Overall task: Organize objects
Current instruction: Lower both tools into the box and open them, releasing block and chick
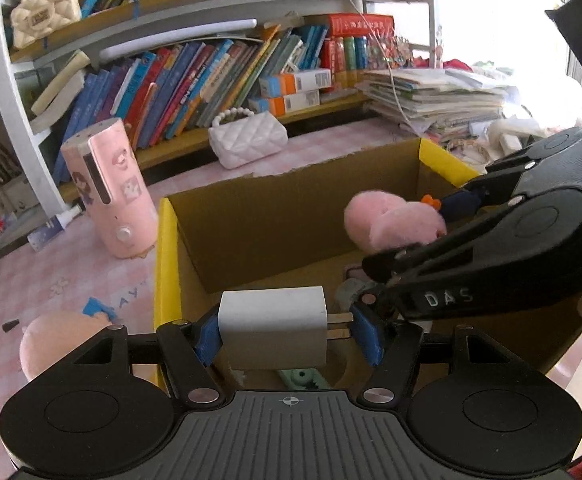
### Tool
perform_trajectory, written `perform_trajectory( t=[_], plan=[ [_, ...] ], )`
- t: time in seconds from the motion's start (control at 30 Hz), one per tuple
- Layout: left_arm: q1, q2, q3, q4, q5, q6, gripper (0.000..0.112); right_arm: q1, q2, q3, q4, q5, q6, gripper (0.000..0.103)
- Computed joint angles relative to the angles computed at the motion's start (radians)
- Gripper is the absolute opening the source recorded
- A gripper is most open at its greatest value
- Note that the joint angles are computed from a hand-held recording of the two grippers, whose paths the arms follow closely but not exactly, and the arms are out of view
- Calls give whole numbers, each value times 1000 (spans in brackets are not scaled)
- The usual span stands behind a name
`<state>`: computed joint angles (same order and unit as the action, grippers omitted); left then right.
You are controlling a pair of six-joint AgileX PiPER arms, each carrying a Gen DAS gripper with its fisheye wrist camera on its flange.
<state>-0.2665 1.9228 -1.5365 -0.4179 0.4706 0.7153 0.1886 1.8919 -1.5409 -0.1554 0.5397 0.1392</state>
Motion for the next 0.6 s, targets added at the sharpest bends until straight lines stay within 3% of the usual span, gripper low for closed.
perform_trajectory(
  t=[0.1,0.17,0.6],
  plan=[
    [0,-6,15,-24,-17,38,65,-5,40,-78,29,109,-30,52],
    [0,-1,4,-9,-4,20,65,-9,49,-95,44,133,-63,52],
    [-29,7,-14,38,17,-31,65,-44,77,-141,121,189,-222,52]
  ],
)
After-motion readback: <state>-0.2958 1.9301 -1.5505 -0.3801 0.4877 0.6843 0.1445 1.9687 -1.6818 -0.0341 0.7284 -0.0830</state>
